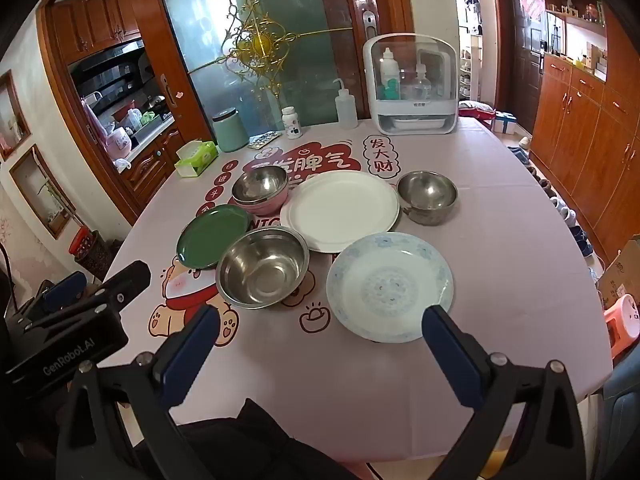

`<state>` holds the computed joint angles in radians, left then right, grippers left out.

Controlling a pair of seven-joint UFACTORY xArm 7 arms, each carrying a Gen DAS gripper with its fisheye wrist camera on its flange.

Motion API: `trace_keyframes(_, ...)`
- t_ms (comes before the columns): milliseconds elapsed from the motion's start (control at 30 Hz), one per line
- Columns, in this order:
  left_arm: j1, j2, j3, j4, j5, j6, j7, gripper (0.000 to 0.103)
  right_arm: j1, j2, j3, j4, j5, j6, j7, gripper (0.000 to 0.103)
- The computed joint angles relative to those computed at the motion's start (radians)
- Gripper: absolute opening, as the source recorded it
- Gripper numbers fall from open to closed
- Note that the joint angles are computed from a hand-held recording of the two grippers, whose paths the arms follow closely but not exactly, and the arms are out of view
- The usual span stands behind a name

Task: Organize plates and bowls

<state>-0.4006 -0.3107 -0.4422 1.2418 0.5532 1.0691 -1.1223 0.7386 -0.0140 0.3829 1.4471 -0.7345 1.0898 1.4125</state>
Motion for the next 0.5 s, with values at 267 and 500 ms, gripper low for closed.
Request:
trace_keyframes(267,-0.004,0.003,0.001,0.006,-0.002,0.005,0.000,0.102,-0.002,0.003,-0.003,0.003,0.003,-0.003,-0.004,0.101)
trace_keyframes(500,-0.005,0.005,0.000,0.008,-0.008,0.006,0.002,0.102,-0.004,0.005,-0.006,0.005,0.006,-0.008,-0.008,0.101)
